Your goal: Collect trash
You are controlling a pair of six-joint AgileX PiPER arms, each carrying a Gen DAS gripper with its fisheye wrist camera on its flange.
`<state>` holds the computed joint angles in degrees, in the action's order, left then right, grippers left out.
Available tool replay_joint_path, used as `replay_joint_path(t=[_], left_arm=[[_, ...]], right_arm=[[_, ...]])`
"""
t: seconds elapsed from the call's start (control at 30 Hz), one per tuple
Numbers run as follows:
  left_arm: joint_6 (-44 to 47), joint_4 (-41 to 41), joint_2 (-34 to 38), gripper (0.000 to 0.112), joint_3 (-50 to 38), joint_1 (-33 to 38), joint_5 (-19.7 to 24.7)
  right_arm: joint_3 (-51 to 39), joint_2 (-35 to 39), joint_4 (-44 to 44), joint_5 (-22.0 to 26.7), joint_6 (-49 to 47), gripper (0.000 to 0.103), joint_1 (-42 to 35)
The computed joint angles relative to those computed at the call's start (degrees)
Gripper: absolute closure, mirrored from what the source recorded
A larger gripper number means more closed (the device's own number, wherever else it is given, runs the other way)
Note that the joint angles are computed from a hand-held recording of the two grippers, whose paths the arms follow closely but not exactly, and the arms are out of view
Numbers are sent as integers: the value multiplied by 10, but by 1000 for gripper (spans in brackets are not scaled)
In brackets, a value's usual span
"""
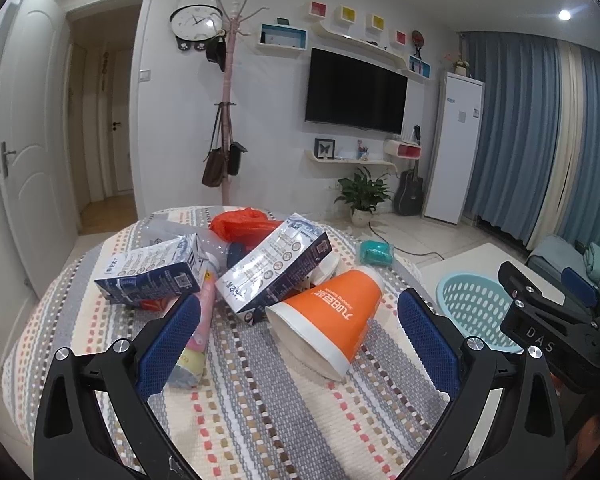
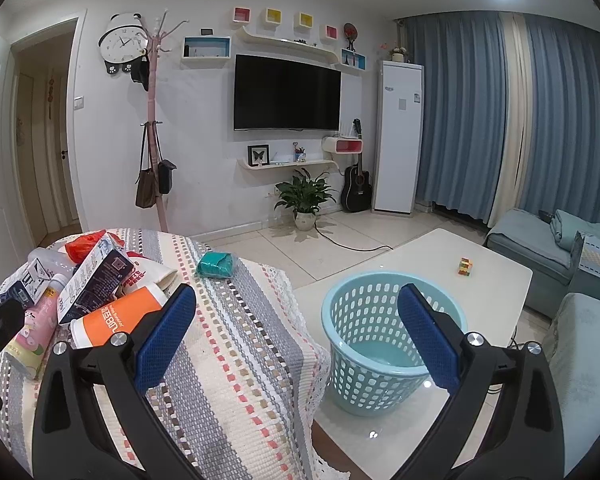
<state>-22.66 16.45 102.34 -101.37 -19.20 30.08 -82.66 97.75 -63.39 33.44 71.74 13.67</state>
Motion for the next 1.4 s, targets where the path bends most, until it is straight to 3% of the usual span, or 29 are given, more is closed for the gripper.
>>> replay_joint_path(t=[0.73, 0.9, 1.07, 1.2, 1.27, 1.4], left_arm=[[11, -25, 2, 17, -13, 28, 14], [119, -163, 9, 17, -33, 104, 35], [153, -227, 24, 17, -47, 164, 62], [232, -322, 59, 17, -89, 201, 112], [270, -365, 93, 17, -133, 213, 155], [289, -405, 176, 19, -246, 223, 238]], right_arm=[[-1, 1, -9, 10, 12, 7, 3], [-2, 6, 15, -14, -4, 7, 0], [-41, 37, 152, -56, -136, 8, -4], [-80, 67, 275, -81, -256, 10, -5], [-112, 87, 378, -76, -349, 10, -10], [-176, 134, 520, -32, -439, 10, -18]])
